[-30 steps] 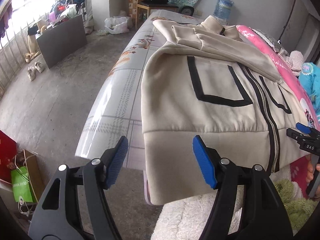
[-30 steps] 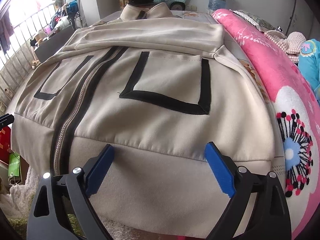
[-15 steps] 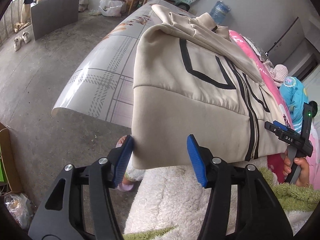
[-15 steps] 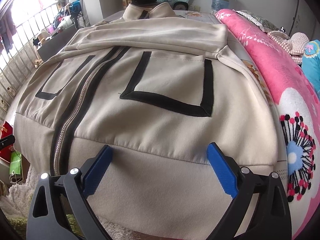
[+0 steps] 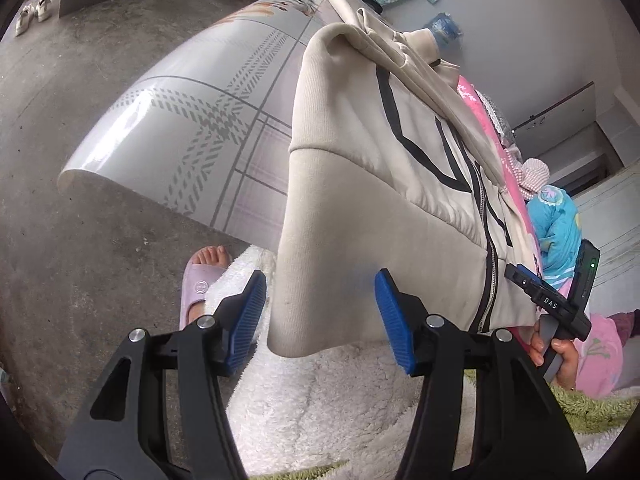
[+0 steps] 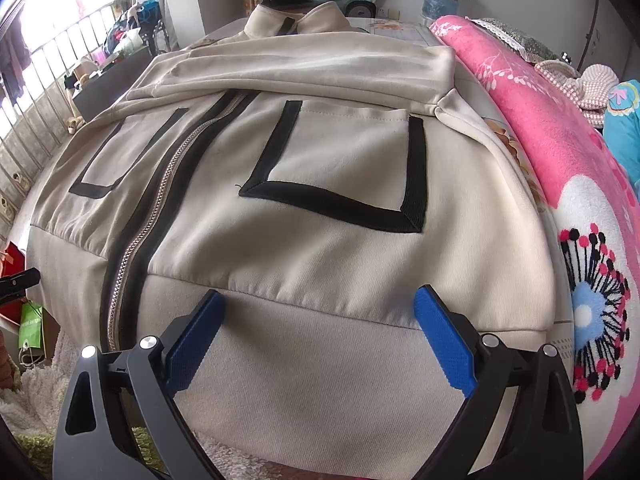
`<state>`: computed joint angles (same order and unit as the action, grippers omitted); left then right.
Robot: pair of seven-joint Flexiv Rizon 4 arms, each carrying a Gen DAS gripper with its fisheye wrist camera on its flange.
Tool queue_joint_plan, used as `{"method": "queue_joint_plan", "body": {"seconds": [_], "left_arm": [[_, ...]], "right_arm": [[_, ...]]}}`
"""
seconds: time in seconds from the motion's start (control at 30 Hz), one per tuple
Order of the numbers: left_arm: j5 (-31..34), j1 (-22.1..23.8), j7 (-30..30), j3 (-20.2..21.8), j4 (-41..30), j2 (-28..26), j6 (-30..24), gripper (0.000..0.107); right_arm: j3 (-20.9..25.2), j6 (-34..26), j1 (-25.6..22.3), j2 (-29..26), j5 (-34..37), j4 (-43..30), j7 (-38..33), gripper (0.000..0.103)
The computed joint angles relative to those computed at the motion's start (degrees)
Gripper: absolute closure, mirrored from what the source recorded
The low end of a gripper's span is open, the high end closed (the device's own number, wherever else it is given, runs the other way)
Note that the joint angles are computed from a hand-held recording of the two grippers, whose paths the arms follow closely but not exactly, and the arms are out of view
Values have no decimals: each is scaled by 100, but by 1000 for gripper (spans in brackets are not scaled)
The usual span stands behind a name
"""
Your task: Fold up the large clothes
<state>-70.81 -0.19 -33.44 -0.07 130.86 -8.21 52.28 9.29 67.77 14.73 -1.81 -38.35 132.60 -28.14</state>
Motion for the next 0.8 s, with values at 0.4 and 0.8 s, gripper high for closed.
{"method": "queue_joint_plan", "body": {"seconds": [0.4, 0.8], "left_arm": [[1360, -244, -135, 75, 207, 575, 686, 97], [2013, -536, -431, 71, 137, 874, 1174, 101]], "right_arm": [[1, 10, -2, 0, -12, 5, 3, 10], [32, 134, -45, 166, -2, 133, 8, 10]]}}
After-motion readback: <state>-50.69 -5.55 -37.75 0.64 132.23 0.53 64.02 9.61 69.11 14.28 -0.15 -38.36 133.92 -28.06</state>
